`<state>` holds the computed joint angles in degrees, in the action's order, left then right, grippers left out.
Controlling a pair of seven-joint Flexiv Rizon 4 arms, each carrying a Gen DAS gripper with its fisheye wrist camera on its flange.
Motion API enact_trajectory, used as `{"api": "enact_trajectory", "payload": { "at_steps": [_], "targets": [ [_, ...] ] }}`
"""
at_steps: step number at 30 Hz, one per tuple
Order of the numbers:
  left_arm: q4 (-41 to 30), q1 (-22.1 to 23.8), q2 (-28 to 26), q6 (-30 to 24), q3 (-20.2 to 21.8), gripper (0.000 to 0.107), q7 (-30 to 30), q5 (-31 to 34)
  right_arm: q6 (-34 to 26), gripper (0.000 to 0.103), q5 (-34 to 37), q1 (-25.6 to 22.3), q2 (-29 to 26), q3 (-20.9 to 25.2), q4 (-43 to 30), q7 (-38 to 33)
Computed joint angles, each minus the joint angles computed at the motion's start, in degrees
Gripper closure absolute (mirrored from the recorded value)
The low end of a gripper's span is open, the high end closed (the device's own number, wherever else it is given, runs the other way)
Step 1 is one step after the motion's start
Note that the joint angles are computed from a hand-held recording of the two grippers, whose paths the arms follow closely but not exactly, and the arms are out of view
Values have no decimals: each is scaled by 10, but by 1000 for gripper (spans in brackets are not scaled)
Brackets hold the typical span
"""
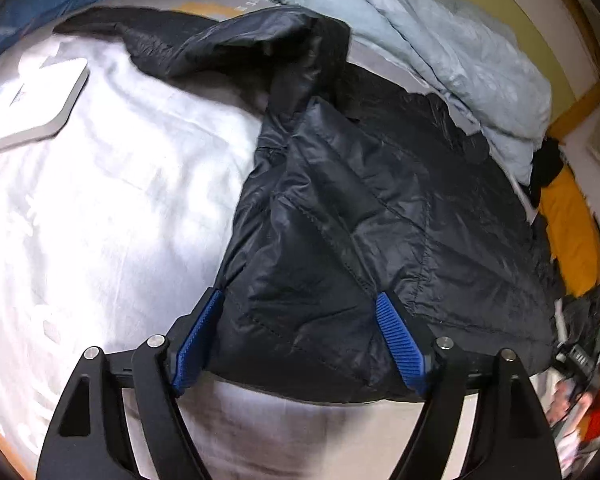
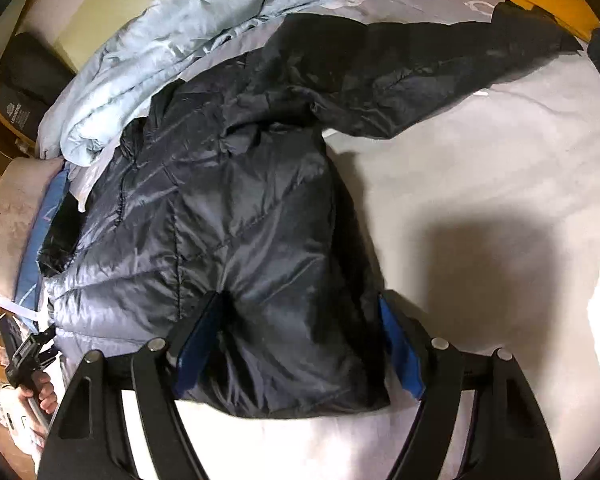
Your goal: Fold large clothes
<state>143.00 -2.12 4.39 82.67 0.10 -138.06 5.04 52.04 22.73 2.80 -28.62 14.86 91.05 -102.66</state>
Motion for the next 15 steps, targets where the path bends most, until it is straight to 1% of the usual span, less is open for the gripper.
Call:
{"api": "enact_trajectory", "payload": {
  "at_steps": [1,2,3,4,5,6,8,9,11,13,15],
  "targets": [
    [-7,5,0,-7,-6,59,-11,23,7,42,-3,3,2,0,3,-5],
    [-17,6,-2,-15,-12,77,-20,40,11,65,-3,3,5,3,7,-13],
    [-20,5,2,-15,-15,82,-32,51,17,77,2,1,11,9,15,-26],
    [-23,8,9,-15,-19,89,-54,73,34,87,2,5,18,10,27,-33],
    [-30,16,23,-26,-27,92,-88,109,61,91,-5,12,28,7,46,-36],
    [-35,25,43,-41,-40,92,-122,146,95,92,-22,26,40,-1,69,-35],
    [-29,30,74,-45,-51,93,-149,171,164,93,-57,50,67,-16,120,-18],
    [-19,27,88,-42,-53,93,-154,169,176,93,-66,50,73,-17,129,-12],
    [1,14,104,-38,-51,93,-143,142,190,93,-66,40,98,-10,155,-4],
    [13,0,114,-63,-57,93,-127,114,200,93,-65,32,122,-8,183,4],
    [16,5,128,-92,-85,93,-138,126,218,93,-43,16,148,2,218,-17]
  ]
}}
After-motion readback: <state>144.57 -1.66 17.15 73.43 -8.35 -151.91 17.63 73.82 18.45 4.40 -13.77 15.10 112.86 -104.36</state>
